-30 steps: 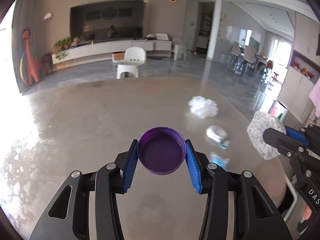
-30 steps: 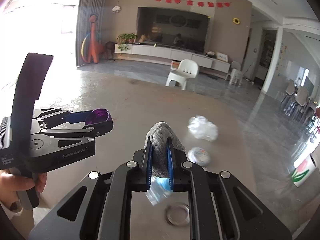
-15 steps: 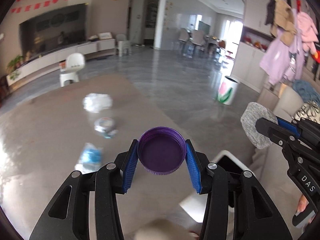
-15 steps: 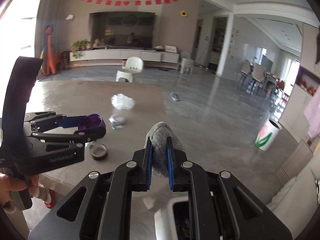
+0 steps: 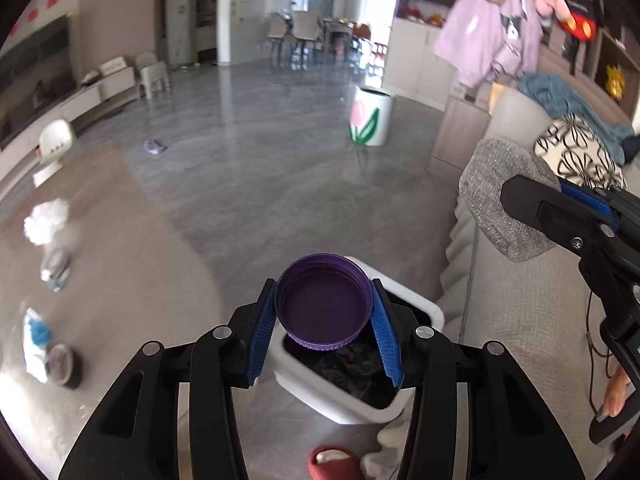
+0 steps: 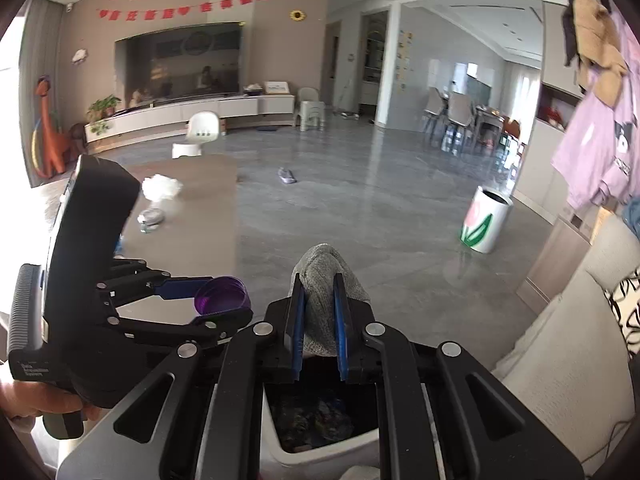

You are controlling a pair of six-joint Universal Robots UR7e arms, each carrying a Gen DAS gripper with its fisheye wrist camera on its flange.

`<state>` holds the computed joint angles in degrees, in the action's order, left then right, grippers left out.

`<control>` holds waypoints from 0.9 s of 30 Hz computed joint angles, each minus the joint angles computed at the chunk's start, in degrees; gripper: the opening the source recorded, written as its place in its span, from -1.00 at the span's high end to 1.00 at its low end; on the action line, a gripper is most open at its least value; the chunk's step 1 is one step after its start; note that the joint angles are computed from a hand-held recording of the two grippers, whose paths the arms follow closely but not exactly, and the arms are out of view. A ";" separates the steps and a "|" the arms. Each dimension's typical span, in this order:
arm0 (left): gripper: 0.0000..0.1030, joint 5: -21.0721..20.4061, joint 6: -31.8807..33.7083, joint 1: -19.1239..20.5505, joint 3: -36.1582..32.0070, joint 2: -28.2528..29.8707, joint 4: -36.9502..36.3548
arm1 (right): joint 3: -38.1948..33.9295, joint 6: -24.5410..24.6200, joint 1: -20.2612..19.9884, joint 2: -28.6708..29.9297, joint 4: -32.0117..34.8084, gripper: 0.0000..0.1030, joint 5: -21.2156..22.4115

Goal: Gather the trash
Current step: 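Carry both items over the bin and open the left tool while the right opens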

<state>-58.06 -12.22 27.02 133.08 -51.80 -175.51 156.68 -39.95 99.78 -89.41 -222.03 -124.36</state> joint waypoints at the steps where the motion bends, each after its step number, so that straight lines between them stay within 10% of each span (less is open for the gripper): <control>1: 0.09 -0.47 0.24 0.16 -0.71 0.91 0.17 | 0.24 -0.12 -1.14 -0.70 0.03 0.72 0.69; 2: 0.08 -1.13 0.44 0.49 -1.73 2.21 0.52 | 0.82 -0.41 -2.47 -1.86 0.12 0.72 1.62; 4: -0.91 -1.15 -0.42 0.87 -3.71 3.69 3.90 | 1.92 -1.06 -5.50 -4.87 1.15 0.72 3.76; 15: -0.91 3.63 -3.52 1.36 -4.72 5.41 6.68 | 3.19 -0.32 -12.18 -6.41 3.08 0.70 9.59; 27: -0.91 12.37 -6.36 2.07 0.92 -3.10 6.22 | 1.08 -0.10 -16.97 5.26 -1.47 0.45 12.84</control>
